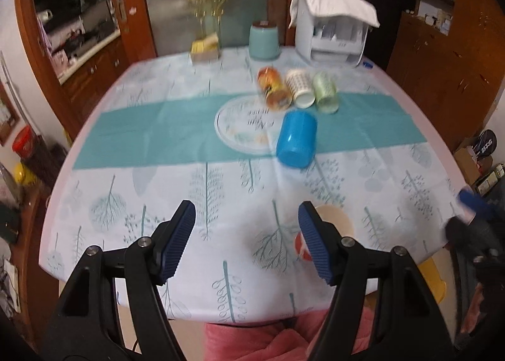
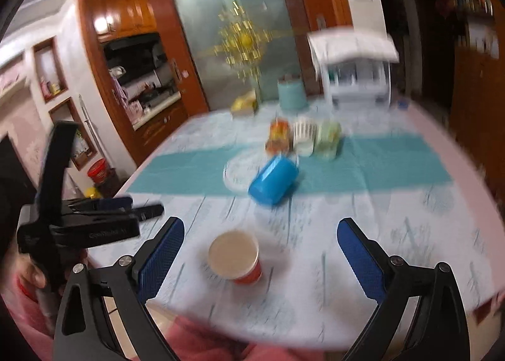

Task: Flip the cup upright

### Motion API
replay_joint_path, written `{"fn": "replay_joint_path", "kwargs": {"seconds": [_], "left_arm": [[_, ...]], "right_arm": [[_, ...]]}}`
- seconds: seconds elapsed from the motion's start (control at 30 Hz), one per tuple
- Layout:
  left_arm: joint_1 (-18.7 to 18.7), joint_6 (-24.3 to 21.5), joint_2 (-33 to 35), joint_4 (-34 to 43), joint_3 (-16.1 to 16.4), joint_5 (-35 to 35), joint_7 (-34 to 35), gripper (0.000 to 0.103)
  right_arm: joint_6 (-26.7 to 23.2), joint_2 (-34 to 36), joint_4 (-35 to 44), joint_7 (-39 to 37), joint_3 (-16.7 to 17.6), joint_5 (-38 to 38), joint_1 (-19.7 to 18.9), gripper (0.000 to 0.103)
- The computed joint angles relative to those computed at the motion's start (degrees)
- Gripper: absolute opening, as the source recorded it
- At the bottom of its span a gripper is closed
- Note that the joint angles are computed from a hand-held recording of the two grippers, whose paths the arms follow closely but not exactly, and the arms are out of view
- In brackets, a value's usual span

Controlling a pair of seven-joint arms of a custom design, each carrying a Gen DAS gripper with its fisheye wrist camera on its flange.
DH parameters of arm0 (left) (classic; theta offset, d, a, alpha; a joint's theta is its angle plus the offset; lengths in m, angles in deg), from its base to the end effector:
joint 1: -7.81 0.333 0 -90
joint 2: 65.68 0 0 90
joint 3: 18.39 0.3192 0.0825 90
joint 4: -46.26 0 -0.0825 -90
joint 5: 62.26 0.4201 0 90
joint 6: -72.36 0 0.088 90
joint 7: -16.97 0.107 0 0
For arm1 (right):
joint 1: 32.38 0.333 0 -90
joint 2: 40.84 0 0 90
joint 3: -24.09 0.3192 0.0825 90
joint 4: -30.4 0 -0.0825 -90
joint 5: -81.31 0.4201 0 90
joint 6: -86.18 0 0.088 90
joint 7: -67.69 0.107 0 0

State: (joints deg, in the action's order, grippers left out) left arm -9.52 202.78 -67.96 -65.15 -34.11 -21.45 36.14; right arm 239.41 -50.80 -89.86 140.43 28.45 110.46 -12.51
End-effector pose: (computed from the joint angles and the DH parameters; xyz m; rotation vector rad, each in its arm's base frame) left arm 0.5246 -0.3247 0.5326 -2.0040 1.5012 -0.5548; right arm 0.5383 0.2287 0.5712 -1.9201 1.3283 -0.2532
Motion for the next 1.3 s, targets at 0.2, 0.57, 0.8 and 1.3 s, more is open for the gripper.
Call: {"fn": "replay_joint_path", "kwargs": {"seconds": [0.2, 0.57, 0.8, 1.3], "left_arm": [[-1.0, -1.4, -0.5, 0.8, -0.9, 1.0, -2.1, 0.081], [-0.9, -4.3, -0.7, -1.7, -0.4, -7.5, -2.5, 0.085], [-1.4, -5.7, -0.7, -1.4, -1.0, -5.8, -4.2, 0.102], [-2.6, -8.3, 0.6, 1.2, -1.2, -4.0, -4.5, 0.102]], "right_arm": [[-21.1, 5.3, 8.6, 5.0, -1.6, 2.8, -2.4, 0.099], [-21.9, 5.3, 6.0, 6.4, 0.1, 2.5, -2.0, 0.099], [-15.8, 5.8, 5.7, 12.4, 1.1, -4.4, -1.5, 0.099], [-14.6, 5.4, 5.7, 10.0, 1.0, -3.7, -0.7, 0.099]]}}
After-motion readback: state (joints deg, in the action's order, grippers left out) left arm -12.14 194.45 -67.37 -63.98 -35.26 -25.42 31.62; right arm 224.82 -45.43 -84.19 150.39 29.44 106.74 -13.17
